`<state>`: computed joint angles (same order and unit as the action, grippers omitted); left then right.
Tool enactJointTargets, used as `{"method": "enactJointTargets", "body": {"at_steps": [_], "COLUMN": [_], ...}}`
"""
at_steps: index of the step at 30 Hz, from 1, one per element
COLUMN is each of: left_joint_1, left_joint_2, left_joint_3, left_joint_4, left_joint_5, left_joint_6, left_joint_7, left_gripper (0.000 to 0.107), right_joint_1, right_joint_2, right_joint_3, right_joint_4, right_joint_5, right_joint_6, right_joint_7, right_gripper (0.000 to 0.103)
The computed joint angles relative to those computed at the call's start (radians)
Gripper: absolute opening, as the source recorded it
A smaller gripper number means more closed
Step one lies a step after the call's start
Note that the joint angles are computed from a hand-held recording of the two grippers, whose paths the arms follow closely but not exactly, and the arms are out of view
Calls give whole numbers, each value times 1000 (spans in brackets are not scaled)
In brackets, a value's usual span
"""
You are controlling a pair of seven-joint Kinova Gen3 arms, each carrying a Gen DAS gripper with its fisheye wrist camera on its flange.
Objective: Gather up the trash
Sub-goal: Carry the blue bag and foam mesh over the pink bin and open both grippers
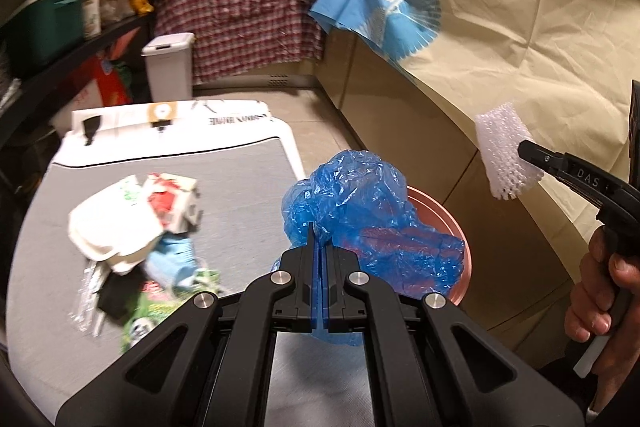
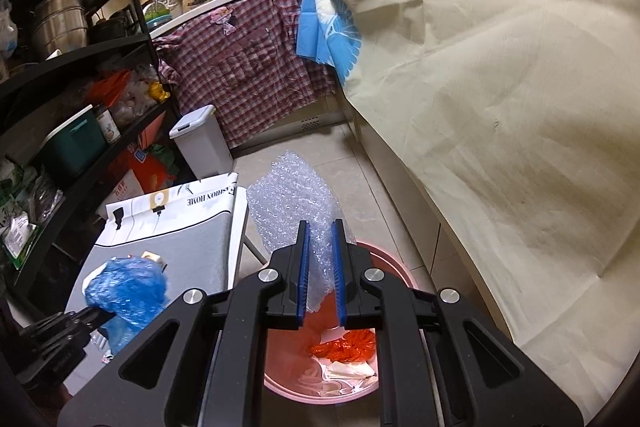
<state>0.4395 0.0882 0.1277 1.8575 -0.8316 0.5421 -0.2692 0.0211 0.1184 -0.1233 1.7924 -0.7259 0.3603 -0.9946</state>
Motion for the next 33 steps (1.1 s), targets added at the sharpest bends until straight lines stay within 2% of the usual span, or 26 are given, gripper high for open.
{"method": "enactJointTargets", "body": {"at_steps": [8,14,23,33], "left_joint_1": [16,23,31,43], "left_joint_2": [102,169,239,298], "left_joint_3": [-45,-81,-126,-159], "left_joint_4": [-79,-133,-194,-248], "left_joint_5": [71,176,323,431], "left_joint_6": [-56,-89,-109,-114], "left_joint_7": [-99,-217,-379,-487], "left_gripper": [1,1,1,1], "right_joint_1": [-10,-2,-22,-26], "right_joint_2": [50,89,135,165], "right_joint_3": [-5,-22,-28,-39], "right_joint_4": [-35,-61,-93,-121], "right_joint_5": [65,125,242,314], "right_joint_6": [-8,-10,-15,-4], "right_joint_7": [-69,-132,-250,-325], "right_gripper": [12,12,12,13]}}
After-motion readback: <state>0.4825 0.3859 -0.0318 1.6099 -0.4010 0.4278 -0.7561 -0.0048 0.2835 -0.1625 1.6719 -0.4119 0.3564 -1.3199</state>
